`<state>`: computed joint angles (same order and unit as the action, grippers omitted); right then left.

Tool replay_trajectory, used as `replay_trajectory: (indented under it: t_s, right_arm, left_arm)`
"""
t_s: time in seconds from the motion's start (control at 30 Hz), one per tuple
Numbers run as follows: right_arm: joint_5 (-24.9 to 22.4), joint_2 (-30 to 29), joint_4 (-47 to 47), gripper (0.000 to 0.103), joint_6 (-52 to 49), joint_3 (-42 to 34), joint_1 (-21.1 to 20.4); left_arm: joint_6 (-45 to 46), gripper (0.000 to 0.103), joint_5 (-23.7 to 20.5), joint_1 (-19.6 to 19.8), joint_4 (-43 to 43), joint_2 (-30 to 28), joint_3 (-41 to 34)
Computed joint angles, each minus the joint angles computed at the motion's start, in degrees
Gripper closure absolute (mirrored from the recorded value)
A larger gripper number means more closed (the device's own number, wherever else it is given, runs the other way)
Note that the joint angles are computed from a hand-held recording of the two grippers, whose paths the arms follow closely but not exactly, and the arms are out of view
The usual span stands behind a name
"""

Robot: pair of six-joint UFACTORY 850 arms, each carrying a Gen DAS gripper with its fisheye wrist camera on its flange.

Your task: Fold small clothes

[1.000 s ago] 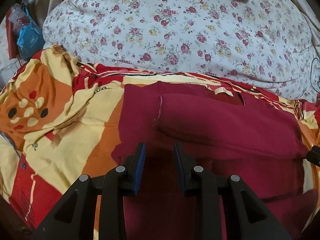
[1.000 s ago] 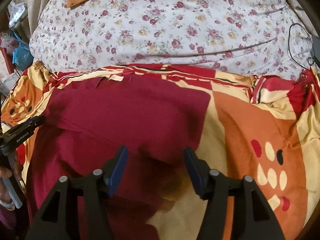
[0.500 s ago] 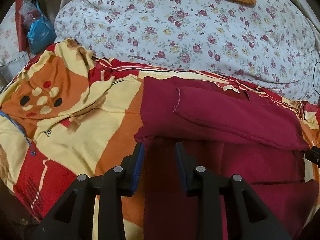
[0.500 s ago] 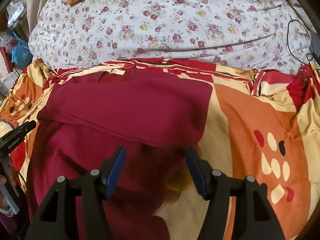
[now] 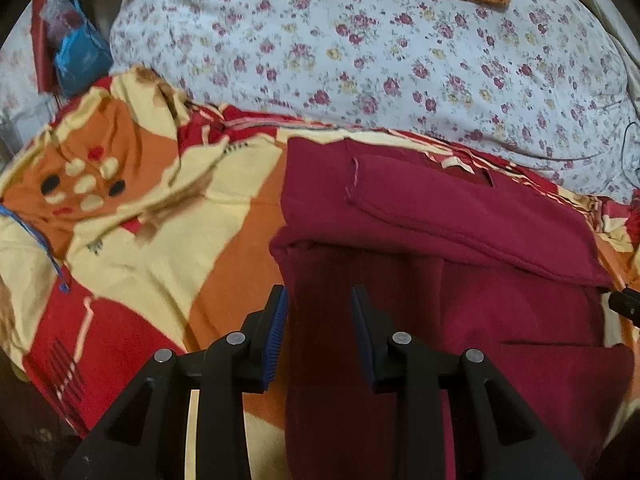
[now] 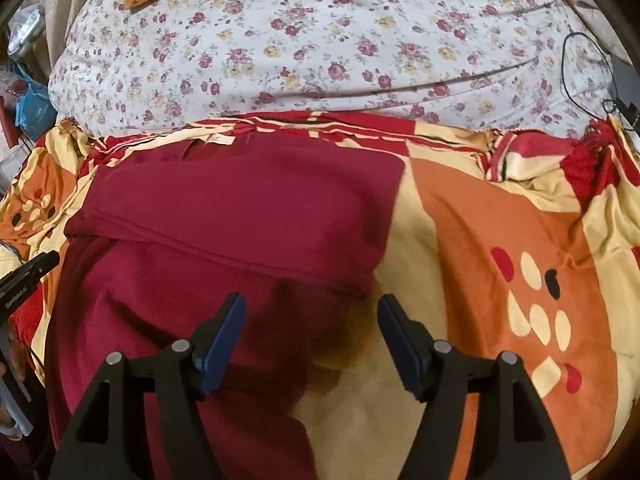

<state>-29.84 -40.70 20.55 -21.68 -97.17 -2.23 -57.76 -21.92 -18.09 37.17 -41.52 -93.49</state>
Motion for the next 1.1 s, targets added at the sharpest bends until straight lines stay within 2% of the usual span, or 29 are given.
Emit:
replay_trajectory:
  t_s: [0.17,0.3,0.47,0.57,0.67,0.77,0.8,0.9,1.0,1.1]
  right_arm:
    - [-0.36,1.77,1.11,0.030,-2.88,2.40,-0.83]
    - [-2.64,3.48,4.63,0.030,-7.12,4.94,-1.99]
    - [-7.23,6.48,14.58,0.027,-16.94,9.29,-4.34]
    - [-8.28,8.19,15.46,0.027,-18.72,12.02,-4.66]
    - [-8.08,10.44,15.51,0.027,-21.04,15.28,-4.50]
    - [-10.37,11.96,16.10,0.025,-23.49,17.66,-4.60]
    - [-10.74,12.42,15.61,0.025,-23.92,18.39,-4.53]
    - [-10.79,14.00,13.80,0.025,-25.69,21.29,-4.29]
    - [-9.45,15.32,12.08,0.024,-25.45,23.87,-4.30]
    - [-10.65,15.92,13.78,0.024,-26.21,25.83,-5.65]
  left_arm:
    - [5.85,0.082,2.41,0.23,-5.57,2.34,4.01]
    - [18.35,0.082,4.11,0.51,-18.07,4.30,7.57]
    - [21.90,0.082,6.80,0.34,-21.52,7.50,13.07]
    - [24.11,0.081,7.21,0.07,-23.51,9.50,16.05]
    - [33.28,0.081,7.40,0.31,-33.37,11.72,19.03]
    - [43.12,0.081,8.68,0.50,-44.52,13.86,22.10]
    - [47.26,0.081,8.70,0.49,-48.77,14.56,23.01]
    - [52.74,0.081,8.89,0.07,-54.01,15.69,24.74]
    - [49.76,0.081,7.27,-0.45,-50.54,15.70,25.56]
    - [56.03,0.081,5.40,-0.08,-58.29,15.73,26.92]
